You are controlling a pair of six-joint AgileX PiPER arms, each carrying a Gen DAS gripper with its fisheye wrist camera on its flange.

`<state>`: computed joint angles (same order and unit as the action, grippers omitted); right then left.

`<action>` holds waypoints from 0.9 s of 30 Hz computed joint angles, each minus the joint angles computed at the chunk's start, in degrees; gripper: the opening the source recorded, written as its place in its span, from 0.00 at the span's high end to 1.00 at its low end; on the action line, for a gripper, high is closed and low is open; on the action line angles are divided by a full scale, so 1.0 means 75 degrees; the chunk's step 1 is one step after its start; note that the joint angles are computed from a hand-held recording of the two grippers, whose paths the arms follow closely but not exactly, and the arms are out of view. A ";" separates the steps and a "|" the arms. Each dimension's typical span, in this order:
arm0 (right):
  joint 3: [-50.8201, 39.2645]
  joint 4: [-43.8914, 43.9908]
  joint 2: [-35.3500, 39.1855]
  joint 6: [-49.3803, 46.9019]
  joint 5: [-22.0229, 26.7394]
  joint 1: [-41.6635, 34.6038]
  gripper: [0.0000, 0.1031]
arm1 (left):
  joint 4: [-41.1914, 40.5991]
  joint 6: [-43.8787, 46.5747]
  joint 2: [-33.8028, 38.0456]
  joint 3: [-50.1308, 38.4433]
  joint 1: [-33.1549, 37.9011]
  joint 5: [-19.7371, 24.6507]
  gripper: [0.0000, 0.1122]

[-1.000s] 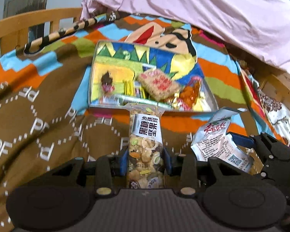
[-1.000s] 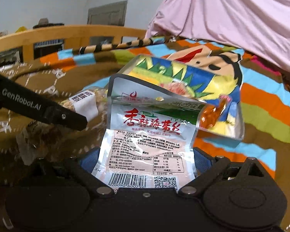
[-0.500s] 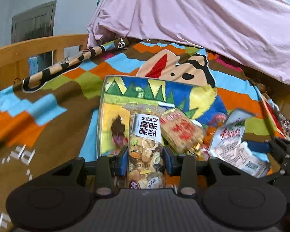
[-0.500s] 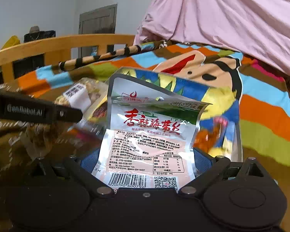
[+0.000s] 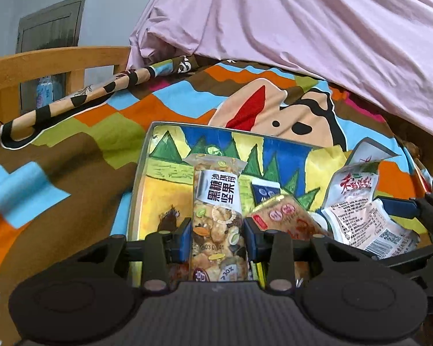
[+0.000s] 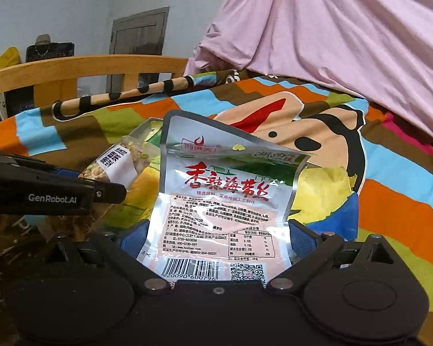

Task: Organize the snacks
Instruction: 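Carry both packets over the dinosaur tray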

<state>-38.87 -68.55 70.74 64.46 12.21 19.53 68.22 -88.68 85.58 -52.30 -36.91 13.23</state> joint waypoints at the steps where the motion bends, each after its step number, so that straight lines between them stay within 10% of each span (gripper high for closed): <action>1: -0.0050 -0.0238 0.0078 0.0273 -0.0002 -0.0052 0.05 | 0.0256 -0.0256 0.0101 -0.0058 0.0021 -0.0030 0.64; 27: -0.0939 -0.1458 0.1687 0.2294 -0.0002 -0.1077 0.05 | 0.0347 -0.0441 0.1291 -0.0801 -0.0048 0.0099 0.64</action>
<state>-45.92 -79.48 83.39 81.67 12.19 11.45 70.82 -91.98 95.26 -58.31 -37.27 13.97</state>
